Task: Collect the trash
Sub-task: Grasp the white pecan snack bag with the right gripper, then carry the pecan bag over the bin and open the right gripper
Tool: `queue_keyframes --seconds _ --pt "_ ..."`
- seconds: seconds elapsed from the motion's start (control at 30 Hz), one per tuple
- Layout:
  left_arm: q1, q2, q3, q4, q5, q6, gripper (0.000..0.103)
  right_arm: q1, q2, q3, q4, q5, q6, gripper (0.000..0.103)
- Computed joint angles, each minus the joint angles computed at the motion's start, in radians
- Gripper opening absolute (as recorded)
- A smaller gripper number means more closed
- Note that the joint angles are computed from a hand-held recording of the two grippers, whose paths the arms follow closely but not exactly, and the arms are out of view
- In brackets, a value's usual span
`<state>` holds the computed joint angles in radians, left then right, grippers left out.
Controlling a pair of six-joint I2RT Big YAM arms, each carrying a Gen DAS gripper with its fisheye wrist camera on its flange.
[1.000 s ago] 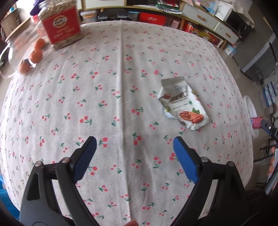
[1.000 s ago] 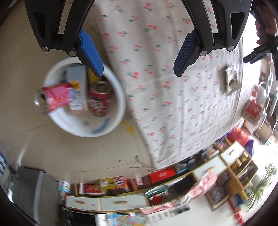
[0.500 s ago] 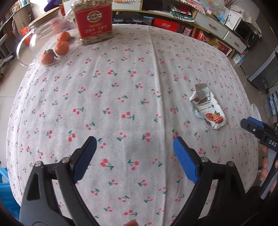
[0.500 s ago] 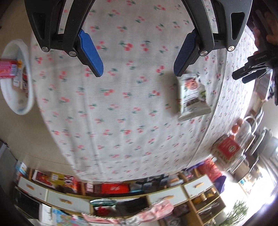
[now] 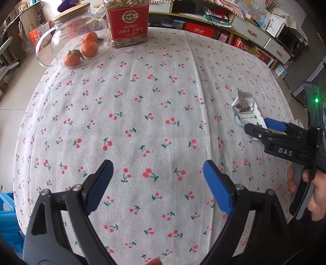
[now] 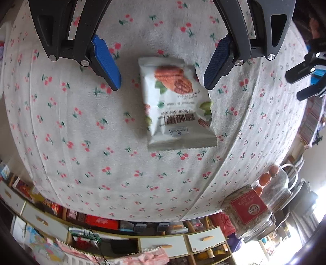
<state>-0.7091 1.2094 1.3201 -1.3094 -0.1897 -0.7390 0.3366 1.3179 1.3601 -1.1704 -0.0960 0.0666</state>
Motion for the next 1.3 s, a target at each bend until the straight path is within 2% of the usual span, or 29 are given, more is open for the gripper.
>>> queue_keyframes --seconds 0.23,0.3,0.37,0.5,0.57,0.63,0.8,1.2,1.3 --pt "-0.007 0.007 0.009 0.003 0.000 -0.006 0.090 0.056 0.013 -0.020 0.101 0.088 -0.052 0.086" --pt "-0.007 0.010 0.011 0.004 0.001 -0.008 0.090 0.056 0.004 -0.031 0.121 0.087 -0.068 0.080" --pt "-0.008 0.015 0.013 0.003 0.002 -0.010 0.090 0.051 -0.003 -0.035 0.132 0.072 -0.084 0.064" --pt "-0.016 0.028 0.022 0.004 0.003 -0.005 0.090 0.017 -0.018 -0.037 0.125 0.020 -0.090 0.048" --pt "-0.020 0.036 0.029 0.006 0.005 -0.001 0.090 0.004 -0.023 -0.038 0.114 0.010 -0.100 0.024" --pt "-0.025 0.044 0.037 0.010 0.006 0.003 0.090 -0.012 -0.036 -0.047 0.111 0.003 -0.111 0.023" --pt "-0.035 0.066 0.056 0.018 0.011 0.014 0.090 -0.059 -0.071 -0.066 0.100 -0.046 -0.125 0.012" --pt "-0.088 0.132 0.111 0.044 0.004 0.046 0.090 -0.223 -0.167 -0.081 0.064 -0.136 -0.168 0.011" --pt "-0.098 0.146 0.120 0.045 0.013 0.045 0.090 -0.260 -0.170 -0.085 0.025 -0.191 -0.170 0.013"
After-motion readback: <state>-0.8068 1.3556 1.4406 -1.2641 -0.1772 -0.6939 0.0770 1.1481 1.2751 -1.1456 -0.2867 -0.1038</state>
